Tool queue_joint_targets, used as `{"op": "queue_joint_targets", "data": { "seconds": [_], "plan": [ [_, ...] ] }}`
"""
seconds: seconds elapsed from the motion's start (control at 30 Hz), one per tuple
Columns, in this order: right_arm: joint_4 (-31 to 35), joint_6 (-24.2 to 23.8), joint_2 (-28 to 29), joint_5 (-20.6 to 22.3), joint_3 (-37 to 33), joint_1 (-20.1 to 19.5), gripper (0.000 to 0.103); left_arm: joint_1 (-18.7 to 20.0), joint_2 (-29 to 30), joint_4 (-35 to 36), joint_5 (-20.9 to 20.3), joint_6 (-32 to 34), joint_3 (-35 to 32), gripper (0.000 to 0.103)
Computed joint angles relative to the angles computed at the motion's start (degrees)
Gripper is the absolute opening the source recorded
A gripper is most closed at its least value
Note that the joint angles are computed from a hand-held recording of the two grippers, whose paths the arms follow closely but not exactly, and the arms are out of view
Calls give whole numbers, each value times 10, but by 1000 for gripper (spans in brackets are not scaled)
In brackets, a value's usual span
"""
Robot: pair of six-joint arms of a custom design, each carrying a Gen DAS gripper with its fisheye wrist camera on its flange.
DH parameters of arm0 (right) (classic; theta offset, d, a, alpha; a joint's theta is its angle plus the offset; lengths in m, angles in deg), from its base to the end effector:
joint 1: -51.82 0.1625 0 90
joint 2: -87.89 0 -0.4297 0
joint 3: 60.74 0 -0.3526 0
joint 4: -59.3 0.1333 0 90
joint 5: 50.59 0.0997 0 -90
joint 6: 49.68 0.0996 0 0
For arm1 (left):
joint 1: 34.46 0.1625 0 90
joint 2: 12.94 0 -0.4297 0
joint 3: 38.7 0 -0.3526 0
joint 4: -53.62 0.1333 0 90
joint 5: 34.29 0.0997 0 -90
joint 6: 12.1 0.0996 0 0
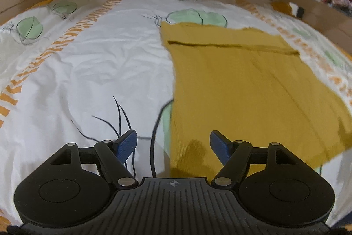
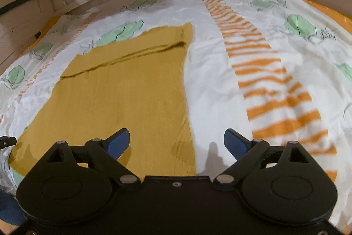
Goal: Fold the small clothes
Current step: 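Move both open tools down to the glittery hem of the sweater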
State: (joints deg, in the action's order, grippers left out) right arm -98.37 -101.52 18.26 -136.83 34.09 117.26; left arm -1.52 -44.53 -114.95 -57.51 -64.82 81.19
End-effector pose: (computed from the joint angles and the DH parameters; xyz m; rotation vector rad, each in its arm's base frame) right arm -0.1261 -0.6123 0.4092 0.6464 -2.5231 0.8482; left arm -0.2706 -0.4432 -0.0204 0.2002 2.1251 -1.0448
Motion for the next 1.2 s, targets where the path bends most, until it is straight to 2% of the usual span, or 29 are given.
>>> {"op": "queue_joint_targets", "data": {
  "seconds": [0.2, 0.43, 0.53, 0.7, 0.87, 1.07, 1.2],
  "plan": [
    [-6, -22, -6, 1, 13, -12, 97, 3, 15, 11, -2, -4, -4, 73],
    [32, -10, -3, -8, 3, -15, 99, 5, 21, -7, -6, -3, -1, 76],
    [51, -3, 2, -19, -4, -14, 101, 7, 24, -20, -13, 3, -3, 81],
    [80, 0, 1, -11, -7, -16, 103, 11, 27, -28, -19, 0, -5, 85],
    [90, -5, 2, -10, -5, -15, 103, 11, 25, -38, -24, -4, -2, 86],
    [99, -10, 4, -4, -6, -16, 103, 8, 20, -33, -36, -3, -1, 83],
    [98, -18, 4, -3, -4, -16, 103, 1, 19, -55, -43, 6, 11, 68]
  ]
}}
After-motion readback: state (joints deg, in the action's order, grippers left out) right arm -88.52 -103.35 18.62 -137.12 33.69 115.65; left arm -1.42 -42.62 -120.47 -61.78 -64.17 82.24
